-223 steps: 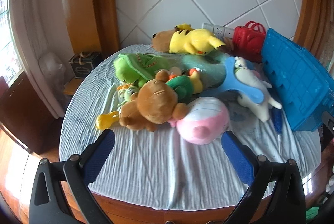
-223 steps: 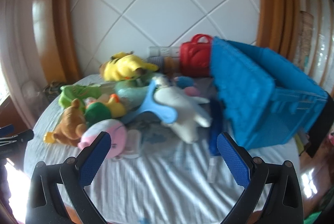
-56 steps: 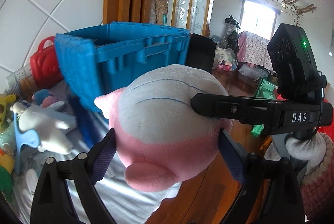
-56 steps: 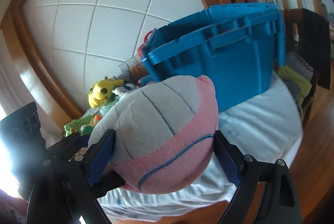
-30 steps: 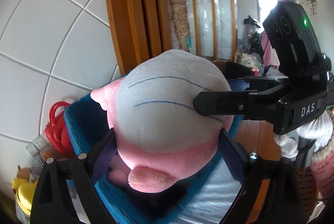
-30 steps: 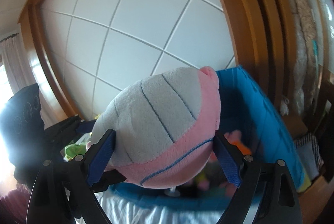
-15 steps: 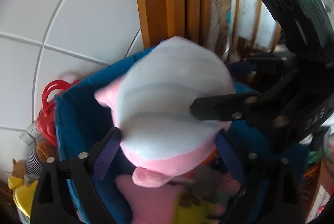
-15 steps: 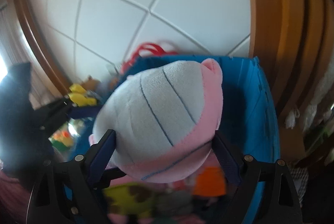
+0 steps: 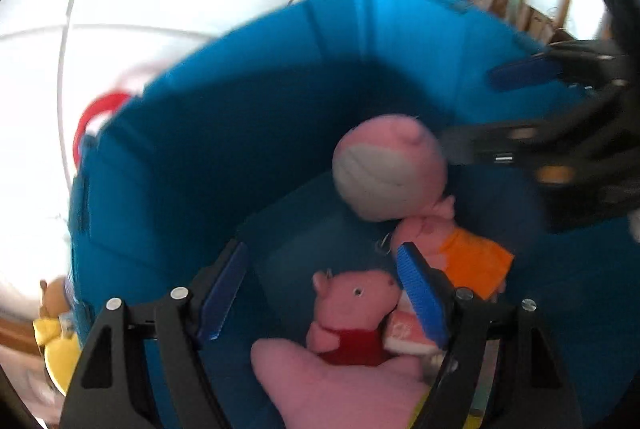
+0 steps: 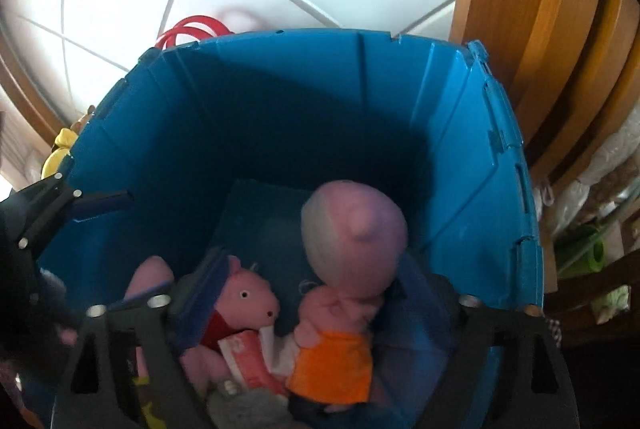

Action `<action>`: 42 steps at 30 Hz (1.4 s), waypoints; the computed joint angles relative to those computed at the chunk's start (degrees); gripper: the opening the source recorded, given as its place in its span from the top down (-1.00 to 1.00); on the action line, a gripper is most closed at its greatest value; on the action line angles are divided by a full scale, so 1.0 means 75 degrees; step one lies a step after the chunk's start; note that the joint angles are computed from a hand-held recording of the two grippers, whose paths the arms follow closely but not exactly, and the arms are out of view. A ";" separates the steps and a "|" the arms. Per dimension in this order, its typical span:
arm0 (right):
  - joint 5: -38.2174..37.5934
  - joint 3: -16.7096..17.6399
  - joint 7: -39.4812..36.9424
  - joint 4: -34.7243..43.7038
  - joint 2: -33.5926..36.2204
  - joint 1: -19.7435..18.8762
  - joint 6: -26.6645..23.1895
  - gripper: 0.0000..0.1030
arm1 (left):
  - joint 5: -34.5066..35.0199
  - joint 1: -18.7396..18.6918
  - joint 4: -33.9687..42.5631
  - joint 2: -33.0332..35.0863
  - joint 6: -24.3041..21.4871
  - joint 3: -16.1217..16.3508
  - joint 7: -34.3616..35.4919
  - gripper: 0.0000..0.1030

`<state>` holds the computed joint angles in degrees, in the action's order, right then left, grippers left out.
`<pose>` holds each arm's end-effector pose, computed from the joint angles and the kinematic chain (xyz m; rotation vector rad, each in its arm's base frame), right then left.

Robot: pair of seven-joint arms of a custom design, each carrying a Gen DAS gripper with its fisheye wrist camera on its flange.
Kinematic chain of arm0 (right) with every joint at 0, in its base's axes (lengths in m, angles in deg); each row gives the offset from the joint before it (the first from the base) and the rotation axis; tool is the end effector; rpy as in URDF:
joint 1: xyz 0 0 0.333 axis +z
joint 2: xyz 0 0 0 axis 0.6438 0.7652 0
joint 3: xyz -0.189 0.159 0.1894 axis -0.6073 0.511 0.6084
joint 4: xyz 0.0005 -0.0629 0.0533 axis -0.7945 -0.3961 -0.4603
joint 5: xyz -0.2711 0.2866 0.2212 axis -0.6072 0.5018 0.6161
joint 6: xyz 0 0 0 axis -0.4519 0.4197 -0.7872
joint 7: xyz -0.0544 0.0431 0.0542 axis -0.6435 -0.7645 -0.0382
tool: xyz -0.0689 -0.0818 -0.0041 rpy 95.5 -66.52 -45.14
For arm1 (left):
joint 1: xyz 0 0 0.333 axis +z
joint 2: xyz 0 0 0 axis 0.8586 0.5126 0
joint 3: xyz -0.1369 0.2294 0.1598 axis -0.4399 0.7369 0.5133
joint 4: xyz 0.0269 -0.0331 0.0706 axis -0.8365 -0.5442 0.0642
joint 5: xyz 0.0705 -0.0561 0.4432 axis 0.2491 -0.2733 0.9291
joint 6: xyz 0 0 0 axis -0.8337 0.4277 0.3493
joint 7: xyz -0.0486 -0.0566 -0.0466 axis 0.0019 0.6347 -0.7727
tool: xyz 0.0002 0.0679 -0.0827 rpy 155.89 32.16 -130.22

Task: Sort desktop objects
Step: 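Lower the plush into the blue bin and open both grippers, then withdraw both grippers from the bin back over the plush pile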

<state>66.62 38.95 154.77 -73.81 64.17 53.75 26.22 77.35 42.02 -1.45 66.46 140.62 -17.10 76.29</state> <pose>0.6773 0.2149 0.6842 -2.2190 1.3996 -0.2624 0.6106 -0.3191 0.6625 -1.5789 2.2030 -0.4035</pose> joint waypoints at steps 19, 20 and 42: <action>-0.0541 0.0063 0.0115 -0.3136 -0.3293 0.0294 0.1056 -0.99 | -0.0539 0.0158 -0.1754 -0.2331 0.0136 -0.0277 -0.1002 -0.91; -0.0545 0.0080 0.0078 -0.3430 -0.3576 0.0322 0.1158 -0.99 | -0.0562 0.0167 -0.1963 -0.2554 0.0192 -0.0306 -0.1015 -0.91; -0.0279 0.0060 0.0828 -0.7829 -0.7374 0.1043 0.3701 -0.99 | -0.0411 0.0460 -0.5506 -0.6282 0.1388 -0.1215 -0.3031 -0.91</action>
